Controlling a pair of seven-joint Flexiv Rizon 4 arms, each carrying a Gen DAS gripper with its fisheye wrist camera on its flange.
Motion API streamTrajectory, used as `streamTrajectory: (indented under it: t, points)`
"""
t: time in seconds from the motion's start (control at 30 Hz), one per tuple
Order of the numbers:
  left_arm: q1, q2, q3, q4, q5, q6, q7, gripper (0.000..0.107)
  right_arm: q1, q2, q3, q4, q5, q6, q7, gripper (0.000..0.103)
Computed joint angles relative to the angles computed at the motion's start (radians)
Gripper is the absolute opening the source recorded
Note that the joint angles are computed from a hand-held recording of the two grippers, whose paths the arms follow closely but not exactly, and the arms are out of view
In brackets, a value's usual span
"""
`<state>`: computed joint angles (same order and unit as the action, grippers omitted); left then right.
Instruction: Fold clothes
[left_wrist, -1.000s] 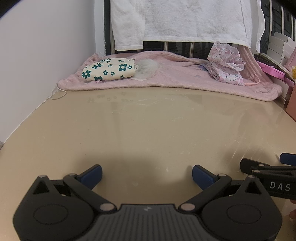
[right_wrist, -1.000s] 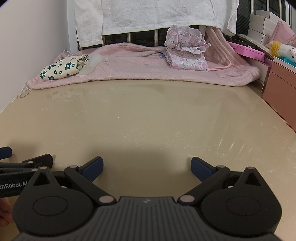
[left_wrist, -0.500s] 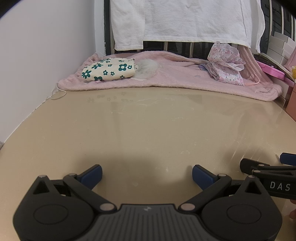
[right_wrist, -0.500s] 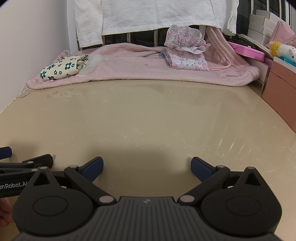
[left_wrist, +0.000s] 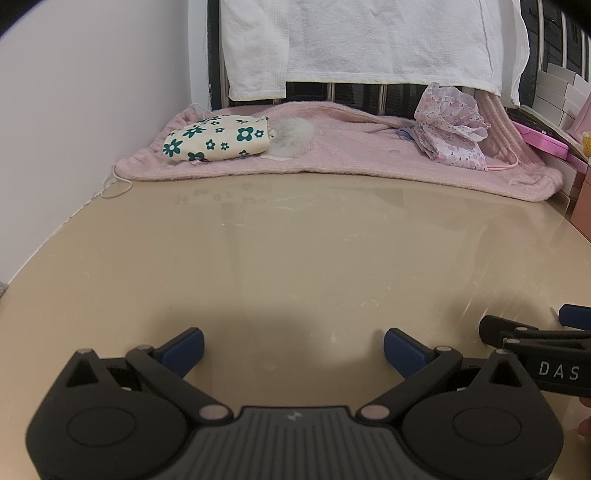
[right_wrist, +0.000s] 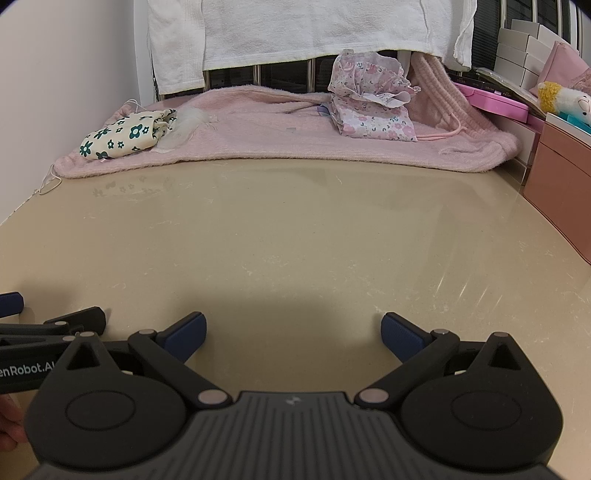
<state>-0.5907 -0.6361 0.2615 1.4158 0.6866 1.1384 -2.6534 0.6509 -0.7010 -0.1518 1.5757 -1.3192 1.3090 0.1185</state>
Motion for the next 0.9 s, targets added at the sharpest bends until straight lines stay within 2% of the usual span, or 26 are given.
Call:
streamTrajectory:
  t: [0.9]
  points:
    - [0.000, -0.001, -0.002, -0.003, 0.005, -0.005, -0.004, 0.103, 0.001, 0.007, 0.015, 0.006, 0.002, -0.041, 0.013, 0.102]
